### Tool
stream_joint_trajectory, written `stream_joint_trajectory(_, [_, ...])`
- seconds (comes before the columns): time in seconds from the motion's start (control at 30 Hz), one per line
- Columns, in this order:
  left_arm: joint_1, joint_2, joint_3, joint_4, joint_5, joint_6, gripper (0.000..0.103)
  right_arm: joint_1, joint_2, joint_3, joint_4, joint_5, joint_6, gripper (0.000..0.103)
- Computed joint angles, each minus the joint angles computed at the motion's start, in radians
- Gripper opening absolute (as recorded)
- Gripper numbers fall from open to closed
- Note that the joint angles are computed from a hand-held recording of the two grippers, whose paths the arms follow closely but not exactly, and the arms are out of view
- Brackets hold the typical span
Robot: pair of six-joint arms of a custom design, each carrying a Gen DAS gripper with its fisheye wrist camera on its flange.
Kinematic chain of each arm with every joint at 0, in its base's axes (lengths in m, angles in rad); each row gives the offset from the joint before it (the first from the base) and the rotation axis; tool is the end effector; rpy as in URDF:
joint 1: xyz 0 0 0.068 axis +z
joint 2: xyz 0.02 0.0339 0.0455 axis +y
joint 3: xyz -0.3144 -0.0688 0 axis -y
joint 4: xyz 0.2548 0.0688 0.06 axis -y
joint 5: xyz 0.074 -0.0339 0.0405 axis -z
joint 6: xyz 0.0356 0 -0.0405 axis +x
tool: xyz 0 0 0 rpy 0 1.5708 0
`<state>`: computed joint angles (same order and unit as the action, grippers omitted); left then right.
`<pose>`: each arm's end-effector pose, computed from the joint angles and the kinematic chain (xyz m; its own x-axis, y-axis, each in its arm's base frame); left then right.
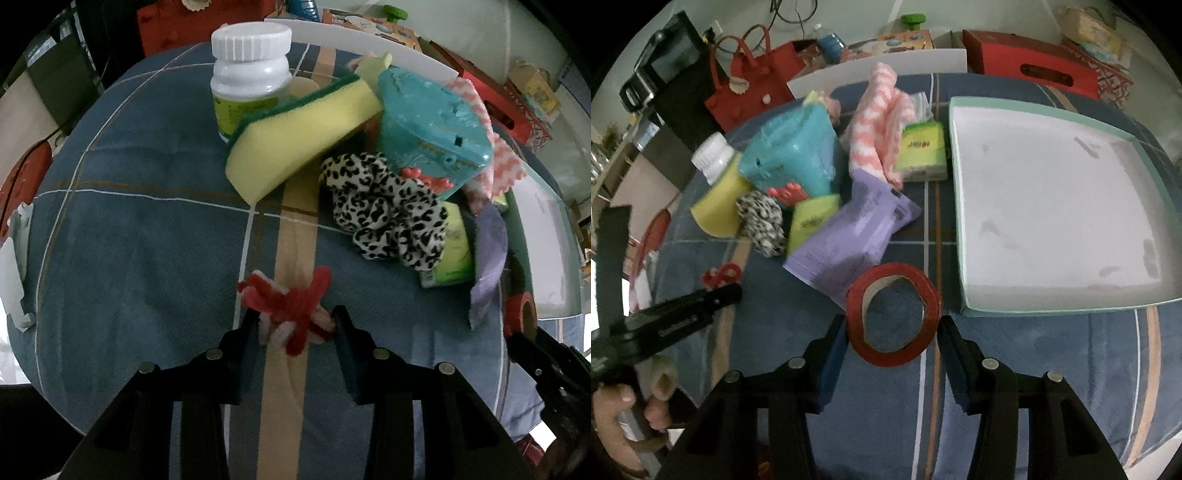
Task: Organize soft objects
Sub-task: 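Grasp red pipe-cleaner toy with left tool while right tool grasps red tape roll, then carry both items over white tray and open both tools to drop them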
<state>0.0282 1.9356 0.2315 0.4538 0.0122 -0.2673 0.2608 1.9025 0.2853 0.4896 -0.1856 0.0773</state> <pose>0.1922 0.0050 0.0427 -0.9086 -0.2898 -0.3008 -0.2741 0.9571 -0.0944 0.2082 0.0624 0.0550 -0.8957 -0.1605 -0.4147 -0.2615 0.9444 0.1993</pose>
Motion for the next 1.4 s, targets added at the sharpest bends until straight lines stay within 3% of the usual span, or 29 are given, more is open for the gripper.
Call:
stream_joint_trajectory(0.1, [-0.028, -0.09, 0.024, -0.111, -0.014, -0.026, 0.04, -0.014, -0.113, 0.018, -0.097, -0.015, -0.008, 0.052])
stream_joint_trajectory(0.3, [-0.127, -0.266, 0.09, -0.326, -0.089, -0.086, 0.04, -0.061, -0.255, 0.036, -0.172, -0.031, -0.037, 0.052])
stream_joint_trajectory(0.5, [-0.238, -0.358, 0.189, -0.477, -0.156, -0.143, 0.04, -0.152, -0.417, 0.055, -0.286, -0.041, -0.077, 0.052])
stream_joint_trajectory(0.73, [-0.369, -0.35, 0.292, -0.497, -0.186, -0.213, 0.04, -0.277, -0.347, 0.12, -0.244, -0.009, -0.105, 0.052])
stream_joint_trajectory(1.03, [-0.507, -0.161, 0.466, -0.453, -0.212, -0.244, 0.04, -0.461, -0.146, 0.218, -0.163, 0.025, -0.131, 0.052])
stream_joint_trajectory(1.4, [-0.625, 0.08, 0.752, -0.549, -0.209, -0.224, 0.041, -0.643, 0.053, 0.351, -0.169, 0.024, -0.133, 0.052])
